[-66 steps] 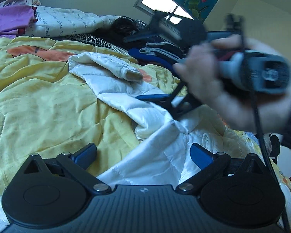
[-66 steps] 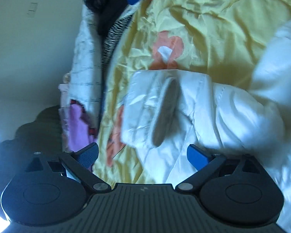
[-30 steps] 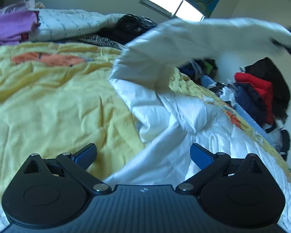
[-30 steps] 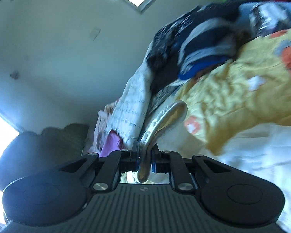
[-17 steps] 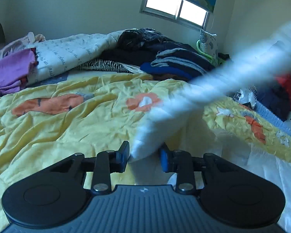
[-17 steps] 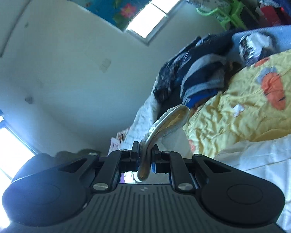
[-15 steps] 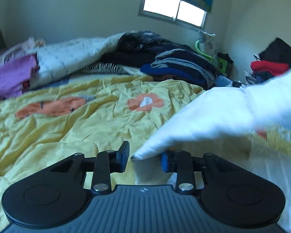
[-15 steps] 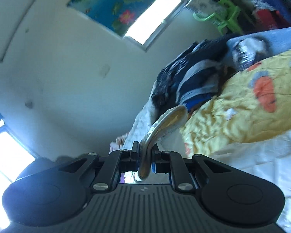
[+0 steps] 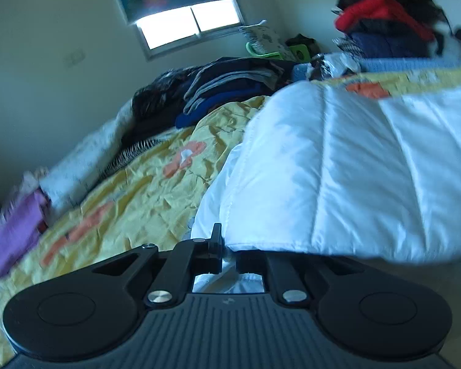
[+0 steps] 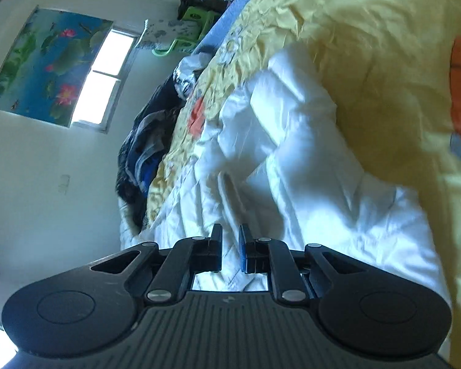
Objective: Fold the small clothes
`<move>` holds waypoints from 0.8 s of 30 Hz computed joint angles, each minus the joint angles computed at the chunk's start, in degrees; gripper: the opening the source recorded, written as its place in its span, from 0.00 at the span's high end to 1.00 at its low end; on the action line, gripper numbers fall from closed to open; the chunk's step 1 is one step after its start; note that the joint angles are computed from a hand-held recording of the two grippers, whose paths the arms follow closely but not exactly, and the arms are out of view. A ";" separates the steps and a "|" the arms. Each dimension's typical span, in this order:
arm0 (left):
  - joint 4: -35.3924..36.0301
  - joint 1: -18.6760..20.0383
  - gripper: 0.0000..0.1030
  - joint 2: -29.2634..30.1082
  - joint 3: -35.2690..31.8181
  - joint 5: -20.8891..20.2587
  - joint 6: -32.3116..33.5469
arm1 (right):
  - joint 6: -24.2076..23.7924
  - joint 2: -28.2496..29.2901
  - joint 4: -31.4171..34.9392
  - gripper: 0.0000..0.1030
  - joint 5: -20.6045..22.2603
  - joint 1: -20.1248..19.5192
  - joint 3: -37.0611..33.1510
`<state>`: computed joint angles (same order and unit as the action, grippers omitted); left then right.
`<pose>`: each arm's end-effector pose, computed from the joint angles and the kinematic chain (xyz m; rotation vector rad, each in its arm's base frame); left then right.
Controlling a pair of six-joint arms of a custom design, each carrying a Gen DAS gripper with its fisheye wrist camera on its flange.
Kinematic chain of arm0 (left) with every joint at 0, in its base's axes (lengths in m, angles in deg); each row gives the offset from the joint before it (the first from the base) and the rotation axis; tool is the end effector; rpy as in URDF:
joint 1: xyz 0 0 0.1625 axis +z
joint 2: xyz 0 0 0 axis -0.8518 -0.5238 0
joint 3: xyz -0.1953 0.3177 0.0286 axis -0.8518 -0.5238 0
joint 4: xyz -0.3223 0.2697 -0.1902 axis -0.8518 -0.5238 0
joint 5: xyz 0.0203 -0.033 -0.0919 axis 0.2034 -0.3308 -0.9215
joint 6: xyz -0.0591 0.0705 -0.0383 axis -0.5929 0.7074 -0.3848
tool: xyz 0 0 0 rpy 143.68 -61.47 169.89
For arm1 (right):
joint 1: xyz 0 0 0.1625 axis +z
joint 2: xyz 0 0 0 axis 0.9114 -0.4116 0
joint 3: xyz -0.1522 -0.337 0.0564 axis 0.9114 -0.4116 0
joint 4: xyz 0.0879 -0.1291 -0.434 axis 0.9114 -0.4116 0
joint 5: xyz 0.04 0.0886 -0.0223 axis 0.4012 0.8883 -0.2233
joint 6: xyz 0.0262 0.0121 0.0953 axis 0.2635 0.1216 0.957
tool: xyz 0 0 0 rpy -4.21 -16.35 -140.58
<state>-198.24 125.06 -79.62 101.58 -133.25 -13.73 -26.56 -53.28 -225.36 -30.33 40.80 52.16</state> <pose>0.0010 -0.4921 0.2635 0.9360 1.8438 -1.0042 0.2089 -0.3526 0.0983 0.7131 2.4525 -1.4878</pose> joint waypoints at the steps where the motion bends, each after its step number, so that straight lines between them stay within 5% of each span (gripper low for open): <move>1: -0.29 0.02 0.93 0.12 0.21 0.08 0.21 | 0.36 0.31 -0.70 0.80 0.70 -0.09 -0.09; 2: -0.17 0.18 0.93 0.11 0.27 0.00 0.00 | 1.17 0.40 -1.03 0.75 1.36 -0.24 -0.21; 4: -0.29 0.23 0.93 0.05 0.47 0.17 -0.31 | 0.47 1.42 -2.35 0.34 1.11 -0.16 -0.94; 5: -0.41 0.11 0.93 0.06 0.54 0.44 -0.34 | -0.67 0.53 -2.18 0.31 -0.17 0.66 -0.60; 11: -0.11 -0.44 0.93 0.84 0.30 2.69 -0.11 | -0.73 0.74 0.20 0.35 2.91 -1.30 -0.63; 17: 1.44 -0.42 0.93 0.68 0.13 3.36 -0.98 | -0.28 1.57 10.83 0.45 1.78 -1.05 -3.65; 21: 2.24 -0.32 0.93 0.43 0.11 3.37 -1.48 | -0.01 2.27 8.90 0.46 2.08 -1.00 -3.47; 24: 2.37 -0.36 0.93 0.51 0.05 3.53 -1.44 | -1.06 2.20 6.99 0.46 -1.83 0.82 -3.15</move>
